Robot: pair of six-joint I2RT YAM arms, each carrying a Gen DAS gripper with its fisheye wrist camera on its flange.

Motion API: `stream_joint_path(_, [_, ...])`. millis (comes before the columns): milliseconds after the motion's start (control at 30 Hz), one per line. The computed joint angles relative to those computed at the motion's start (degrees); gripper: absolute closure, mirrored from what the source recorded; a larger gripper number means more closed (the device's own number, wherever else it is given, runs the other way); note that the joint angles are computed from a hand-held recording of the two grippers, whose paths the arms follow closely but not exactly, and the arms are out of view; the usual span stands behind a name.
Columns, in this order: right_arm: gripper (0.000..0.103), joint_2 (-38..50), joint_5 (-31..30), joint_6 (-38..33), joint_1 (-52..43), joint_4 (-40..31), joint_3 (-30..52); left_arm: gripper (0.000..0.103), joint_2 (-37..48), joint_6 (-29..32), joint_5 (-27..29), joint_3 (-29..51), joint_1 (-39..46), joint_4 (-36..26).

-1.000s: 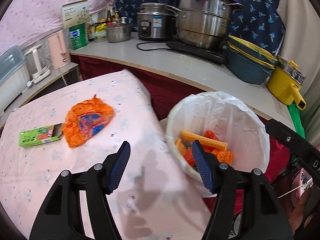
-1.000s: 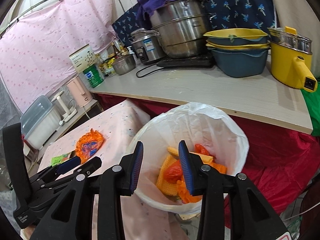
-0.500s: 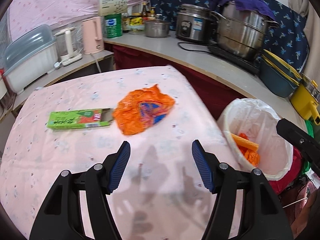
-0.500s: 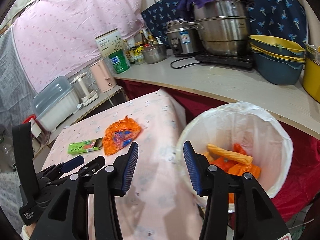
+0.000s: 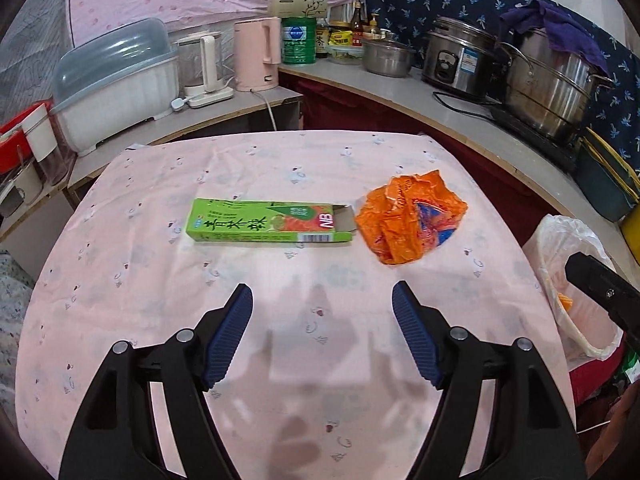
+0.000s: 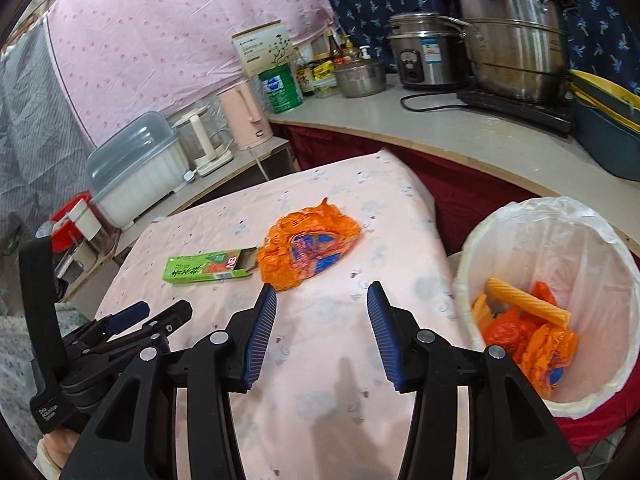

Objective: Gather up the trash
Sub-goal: 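Move both open grippers back to the green box and second orange bag, then grasp the green NB drink box with the left gripper while the right grasps the orange bag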

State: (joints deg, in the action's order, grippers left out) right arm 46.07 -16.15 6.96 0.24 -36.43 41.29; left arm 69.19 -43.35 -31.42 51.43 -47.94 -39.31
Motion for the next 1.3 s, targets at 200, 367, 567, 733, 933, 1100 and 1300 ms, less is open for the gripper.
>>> stream_joint_path(200, [0.055,6.6,6.8,5.6,10.5,6.0,0.2,0.028,-4.3,4.1,2.2,-4.1,7.0,1.3])
stream_joint_path(367, [0.046,13.3,10.7,8.1,15.5,11.1,1.5,0.025,-5.7,7.9,4.8,-6.3,13.4,3.3])
stream_joint_path(567, [0.041,23.0,14.2,9.2,18.7,16.4,4.7,0.023,-5.4,13.1,8.5,-7.9,20.7,7.1])
stream_joint_path(733, [0.041,31.5,15.2,9.8,19.3,19.6,8.8,0.023,-3.5,16.9,11.3,-8.1,25.8,10.4])
stream_joint_path(933, [0.041,39.8,16.9,10.0,19.6,22.0,13.3,0.018,0.4,20.1,14.6,-6.9,30.4,14.2])
stream_joint_path(1100, [0.041,44.9,17.9,9.8,19.2,23.2,15.7,0.018,3.9,21.2,16.1,-5.6,32.7,16.4])
stream_joint_path(1300, [0.073,47.9,15.9,9.3,18.8,24.0,16.5,0.018,9.3,22.2,17.2,-3.1,34.1,18.9])
